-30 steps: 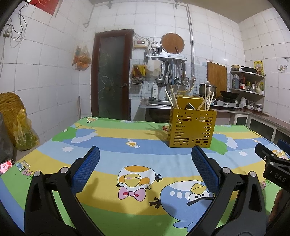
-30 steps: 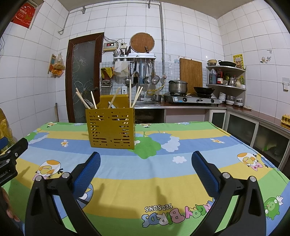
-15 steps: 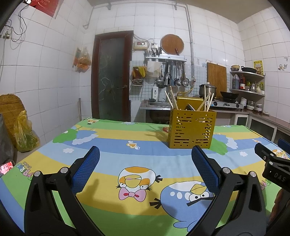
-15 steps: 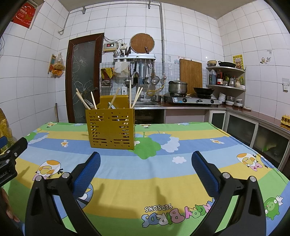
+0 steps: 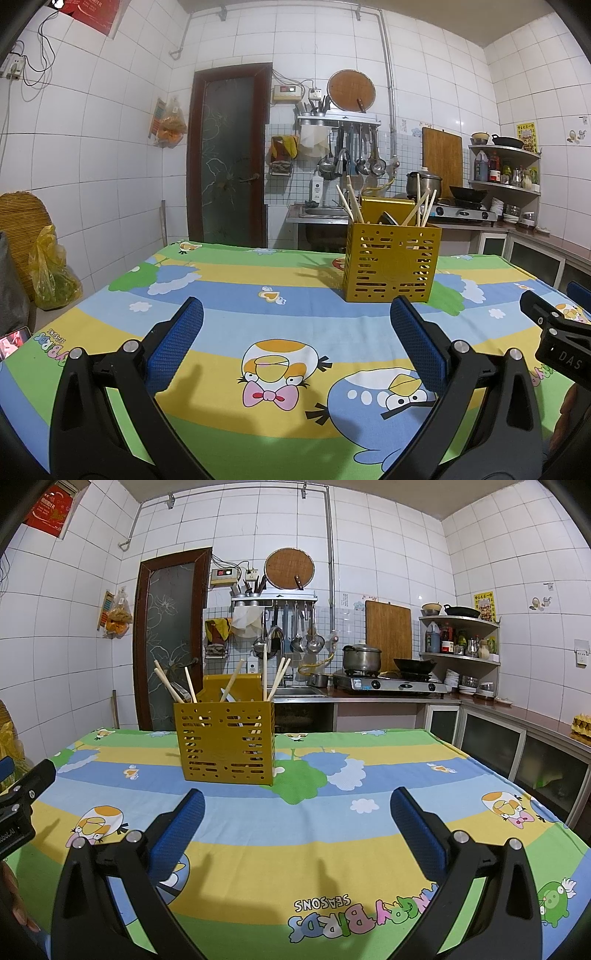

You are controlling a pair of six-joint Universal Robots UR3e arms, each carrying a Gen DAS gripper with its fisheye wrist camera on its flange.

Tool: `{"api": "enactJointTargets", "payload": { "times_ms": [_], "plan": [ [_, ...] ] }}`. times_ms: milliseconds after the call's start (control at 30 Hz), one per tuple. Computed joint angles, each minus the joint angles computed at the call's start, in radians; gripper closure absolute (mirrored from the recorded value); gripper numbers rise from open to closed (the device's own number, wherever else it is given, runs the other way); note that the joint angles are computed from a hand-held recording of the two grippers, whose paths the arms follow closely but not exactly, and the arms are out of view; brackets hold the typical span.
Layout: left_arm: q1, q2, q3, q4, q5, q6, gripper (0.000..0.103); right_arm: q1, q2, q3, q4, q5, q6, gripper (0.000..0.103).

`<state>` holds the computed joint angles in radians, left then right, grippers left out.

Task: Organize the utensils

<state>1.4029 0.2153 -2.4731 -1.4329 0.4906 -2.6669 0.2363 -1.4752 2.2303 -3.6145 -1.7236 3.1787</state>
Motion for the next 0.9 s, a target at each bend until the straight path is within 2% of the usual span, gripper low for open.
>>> {"api": "enactJointTargets", "payload": {
  "times_ms": [900],
  "plan": [
    [-0.004,0.000,-0.007,0.021,0.003,-0.010,0.005,0.007,0.008,-0.002,-0.006,-0.008,0.001,0.005]
  ]
}}
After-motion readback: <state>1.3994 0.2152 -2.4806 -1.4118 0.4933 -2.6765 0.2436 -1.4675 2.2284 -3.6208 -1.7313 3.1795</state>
